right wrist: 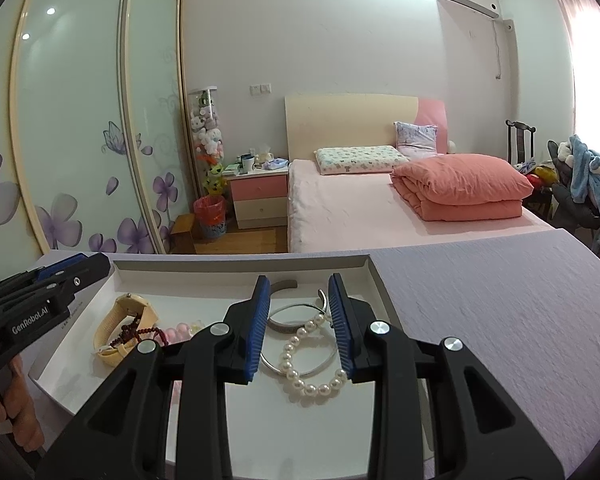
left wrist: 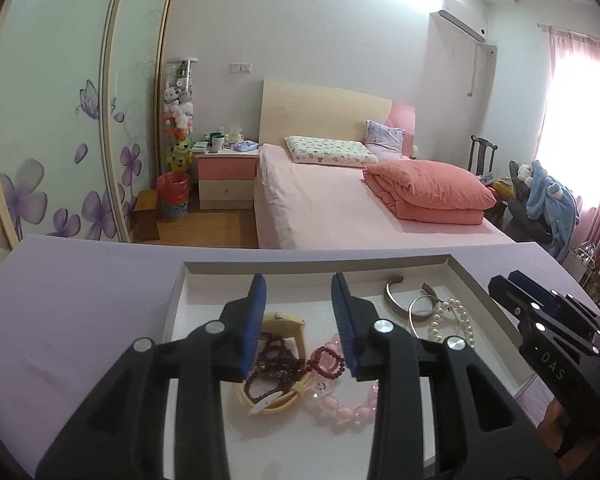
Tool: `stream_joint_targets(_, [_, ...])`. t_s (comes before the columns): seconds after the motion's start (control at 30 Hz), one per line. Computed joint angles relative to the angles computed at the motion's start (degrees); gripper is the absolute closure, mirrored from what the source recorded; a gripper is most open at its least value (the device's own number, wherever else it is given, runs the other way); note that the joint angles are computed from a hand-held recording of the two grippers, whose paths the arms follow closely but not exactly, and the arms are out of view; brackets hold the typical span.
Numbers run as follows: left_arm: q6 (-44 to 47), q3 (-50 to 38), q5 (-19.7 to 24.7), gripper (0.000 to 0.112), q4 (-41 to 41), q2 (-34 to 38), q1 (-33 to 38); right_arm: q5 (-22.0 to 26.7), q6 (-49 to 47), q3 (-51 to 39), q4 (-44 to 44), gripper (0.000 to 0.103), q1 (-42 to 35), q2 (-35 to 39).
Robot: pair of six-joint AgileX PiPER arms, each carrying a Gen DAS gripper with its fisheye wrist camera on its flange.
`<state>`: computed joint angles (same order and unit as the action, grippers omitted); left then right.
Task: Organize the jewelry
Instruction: 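Withdraw both open tools from the tray back over the loose pieces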
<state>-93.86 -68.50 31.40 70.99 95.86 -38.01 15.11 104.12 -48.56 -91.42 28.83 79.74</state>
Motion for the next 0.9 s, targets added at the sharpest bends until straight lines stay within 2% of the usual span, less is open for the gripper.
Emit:
stream_joint_targets(0.4, [-1.72,5.52,2.13,0.073,-0.54,-5.67,-0.08,1.46,-5.66,2.03,6.0,0.071,2.22,-2.86])
stream_joint_targets(0.47, [-1.65,6.84,2.51,0.073,-1.14,-7.18,-0.65,1.69,-8.68,2.72,9.09,0.071,2.96,-4.18])
stream_joint_targets(0.6, [-4.56,11.89,5.09,0.063,0.32,-11.9,-3.89,2.56,-13.72,5.32,14.36,0.069,5.25,-7.92])
stream_joint_targets(0.67, [-4.43,13.99,6.3,0.063,-0.36,-14.08,-5.4,3.11,-16.88,7.08,17.86,0.065,6.55,-10.09])
stream_joint_targets(0.9, [-6.27,23.87,11.84,0.059,-4.57,-23.42,-11.98,7.29,-28.54,12.09,31.84,0.065,13.06,-16.43])
